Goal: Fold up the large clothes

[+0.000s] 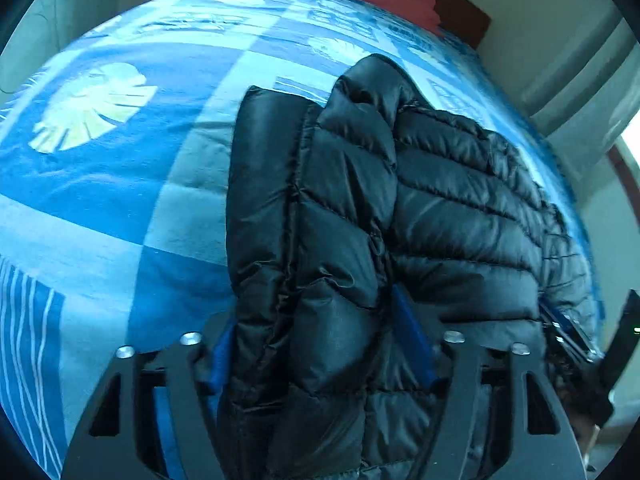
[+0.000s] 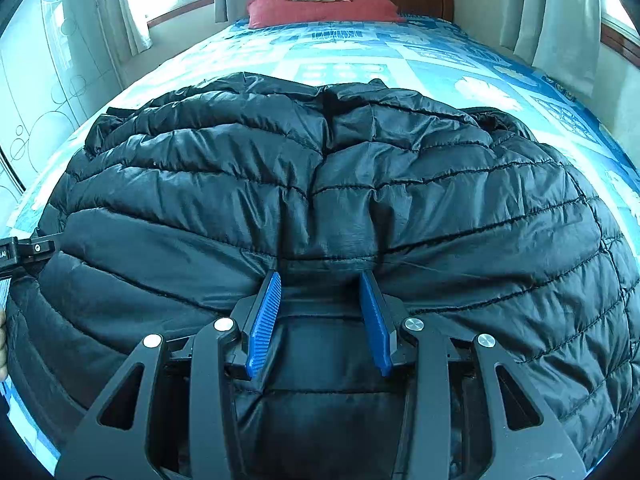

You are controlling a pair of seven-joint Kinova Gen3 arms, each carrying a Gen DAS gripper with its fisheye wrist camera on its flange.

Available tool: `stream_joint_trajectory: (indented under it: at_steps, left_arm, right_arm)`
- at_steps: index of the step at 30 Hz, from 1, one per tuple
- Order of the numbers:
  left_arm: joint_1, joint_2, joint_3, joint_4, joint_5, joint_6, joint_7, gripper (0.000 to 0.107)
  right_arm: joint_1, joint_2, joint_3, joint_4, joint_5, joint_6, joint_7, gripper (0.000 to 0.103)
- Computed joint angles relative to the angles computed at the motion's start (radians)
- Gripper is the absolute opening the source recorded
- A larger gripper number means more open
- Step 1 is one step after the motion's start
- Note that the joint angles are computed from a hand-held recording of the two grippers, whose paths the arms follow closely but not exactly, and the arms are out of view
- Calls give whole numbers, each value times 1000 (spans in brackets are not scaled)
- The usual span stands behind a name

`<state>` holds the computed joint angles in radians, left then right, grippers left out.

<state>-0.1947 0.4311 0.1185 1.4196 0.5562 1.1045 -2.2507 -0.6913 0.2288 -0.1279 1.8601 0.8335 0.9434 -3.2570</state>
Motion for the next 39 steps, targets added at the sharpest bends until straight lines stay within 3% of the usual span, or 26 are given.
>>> stream_joint_trajectory:
  at_steps: [3,5,12,17,20,24,32,39]
  left_arm:
    - [-13,-15,13,-8,17,37,-36,26]
    - [-7,-49,8,7,19,27,-51,21]
    - [-3,-187,-5,14,113,64,-75,18]
    - [83,-277,-21,17,77,48,-42,18]
    - [137,-309,-24,16,44,37,1,18]
    - [234,-348,-3,17,-38,-13,73,18]
    - [463,-376,82,58,-246,-166,283,18]
    - [644,-317,144,74,-391,-237,461,18]
  right_arm:
    - [-8,6,-1,-5,6,13,-5,41]
    - [-12,11,-1,-8,9,16,-9,41]
    - [-8,5,1,-1,8,-2,-7,41]
    - [7,-78,-12,54,11,-39,-24,40]
    - [11,-154,-48,108,39,-18,-93,40]
    - [18,-261,-132,167,54,97,-137,40]
    - [78,-438,-276,265,-34,333,-194,41]
    - [162,-582,-328,369,-142,348,-237,41]
